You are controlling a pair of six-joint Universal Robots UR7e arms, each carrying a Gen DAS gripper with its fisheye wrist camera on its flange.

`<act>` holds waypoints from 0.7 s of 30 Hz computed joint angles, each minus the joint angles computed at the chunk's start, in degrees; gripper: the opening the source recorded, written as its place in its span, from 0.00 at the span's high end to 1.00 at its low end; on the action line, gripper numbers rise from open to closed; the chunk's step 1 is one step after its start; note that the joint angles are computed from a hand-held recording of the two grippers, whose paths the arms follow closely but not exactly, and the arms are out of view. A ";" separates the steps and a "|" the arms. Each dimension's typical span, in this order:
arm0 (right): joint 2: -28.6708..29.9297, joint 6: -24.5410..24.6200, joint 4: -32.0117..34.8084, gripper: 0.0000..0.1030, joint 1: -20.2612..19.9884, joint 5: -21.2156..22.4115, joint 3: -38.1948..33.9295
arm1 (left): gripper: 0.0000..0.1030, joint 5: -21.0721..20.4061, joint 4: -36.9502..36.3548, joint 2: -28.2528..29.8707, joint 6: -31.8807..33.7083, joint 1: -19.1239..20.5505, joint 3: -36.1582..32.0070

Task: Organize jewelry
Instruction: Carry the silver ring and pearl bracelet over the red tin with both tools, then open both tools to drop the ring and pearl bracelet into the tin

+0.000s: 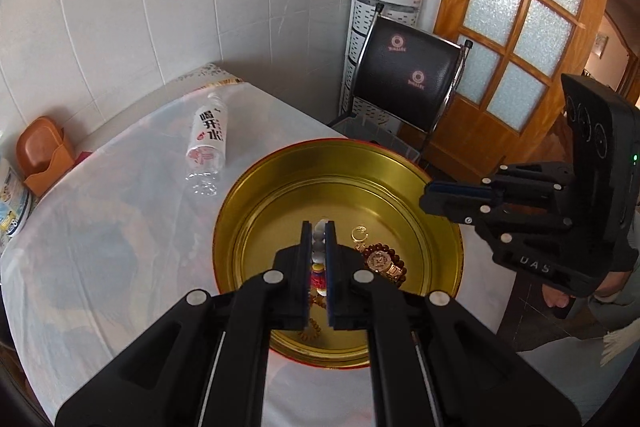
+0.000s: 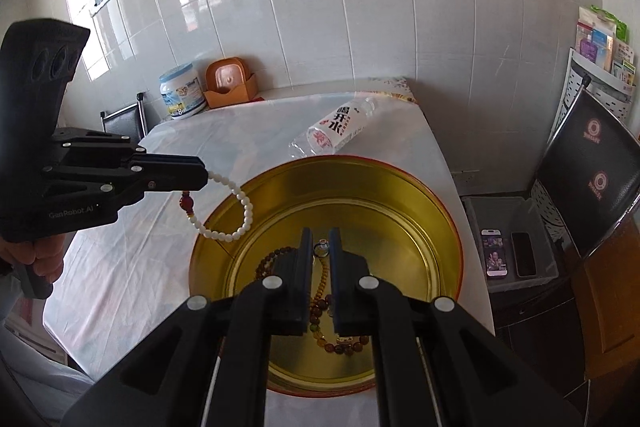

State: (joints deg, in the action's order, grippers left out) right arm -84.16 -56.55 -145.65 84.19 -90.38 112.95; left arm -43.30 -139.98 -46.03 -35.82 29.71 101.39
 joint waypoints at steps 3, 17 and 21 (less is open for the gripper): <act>3.96 1.10 3.20 0.91 0.98 -4.91 -3.18 | 0.94 -3.29 4.37 2.51 -0.74 2.66 -3.65; 9.66 2.14 10.88 0.91 2.79 -15.25 -7.59 | 0.94 -9.43 12.88 8.05 -3.06 7.51 -10.74; 9.89 1.84 10.79 0.91 3.13 -16.59 -7.00 | 0.94 -9.74 13.70 8.21 -4.11 7.90 -10.80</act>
State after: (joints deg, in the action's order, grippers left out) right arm -74.28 -54.71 -134.86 87.31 -106.97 105.95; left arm -53.03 -126.27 -37.82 -39.93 37.61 90.59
